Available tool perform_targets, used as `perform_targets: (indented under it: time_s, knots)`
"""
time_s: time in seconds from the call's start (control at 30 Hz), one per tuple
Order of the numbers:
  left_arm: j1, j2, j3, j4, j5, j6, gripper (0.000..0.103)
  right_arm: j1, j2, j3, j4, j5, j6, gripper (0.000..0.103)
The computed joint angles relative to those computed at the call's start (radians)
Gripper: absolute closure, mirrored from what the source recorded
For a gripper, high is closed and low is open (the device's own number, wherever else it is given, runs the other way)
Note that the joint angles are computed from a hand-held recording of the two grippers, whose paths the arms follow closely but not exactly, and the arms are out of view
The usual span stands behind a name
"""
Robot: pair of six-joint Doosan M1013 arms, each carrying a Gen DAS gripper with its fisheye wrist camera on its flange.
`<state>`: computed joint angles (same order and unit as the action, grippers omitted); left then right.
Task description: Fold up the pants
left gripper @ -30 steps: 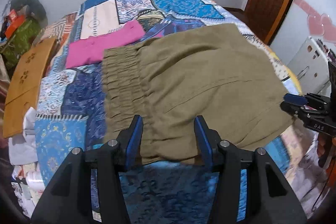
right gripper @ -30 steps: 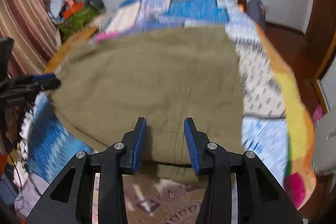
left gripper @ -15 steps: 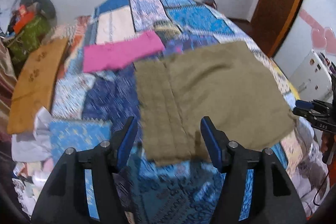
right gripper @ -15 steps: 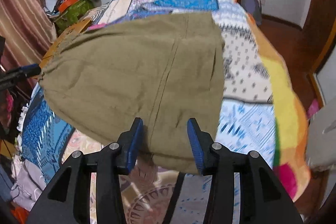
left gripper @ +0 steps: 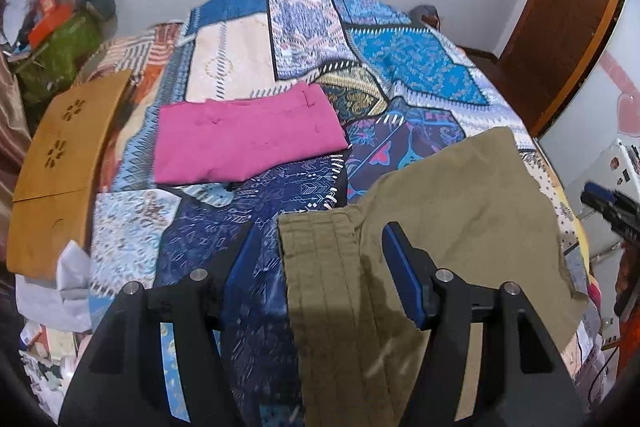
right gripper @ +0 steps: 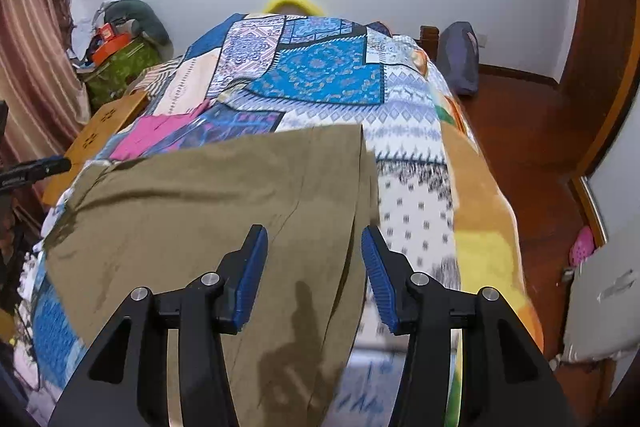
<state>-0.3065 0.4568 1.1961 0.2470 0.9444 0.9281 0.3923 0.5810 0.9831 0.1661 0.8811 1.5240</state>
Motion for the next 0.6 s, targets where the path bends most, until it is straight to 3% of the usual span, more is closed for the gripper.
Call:
perform_targets:
  time_s: [0.27,0.53,0.6]
  knots:
    - [0.022,0.071,-0.054,-0.070,0.042,0.064,0.040,-0.016,0.193,-0.268,0.025,0.141,-0.004,0.058]
    - [0.032,0.064,-0.013,-0.107,-0.021,0.045,0.037,-0.023,0.348,-0.509,0.040,0.274,0.004,0.058]
    - [0.028,0.062,-0.010,-0.083,-0.025,0.028,0.040,-0.027,0.366,-0.532,0.072,0.283,0.004,0.066]
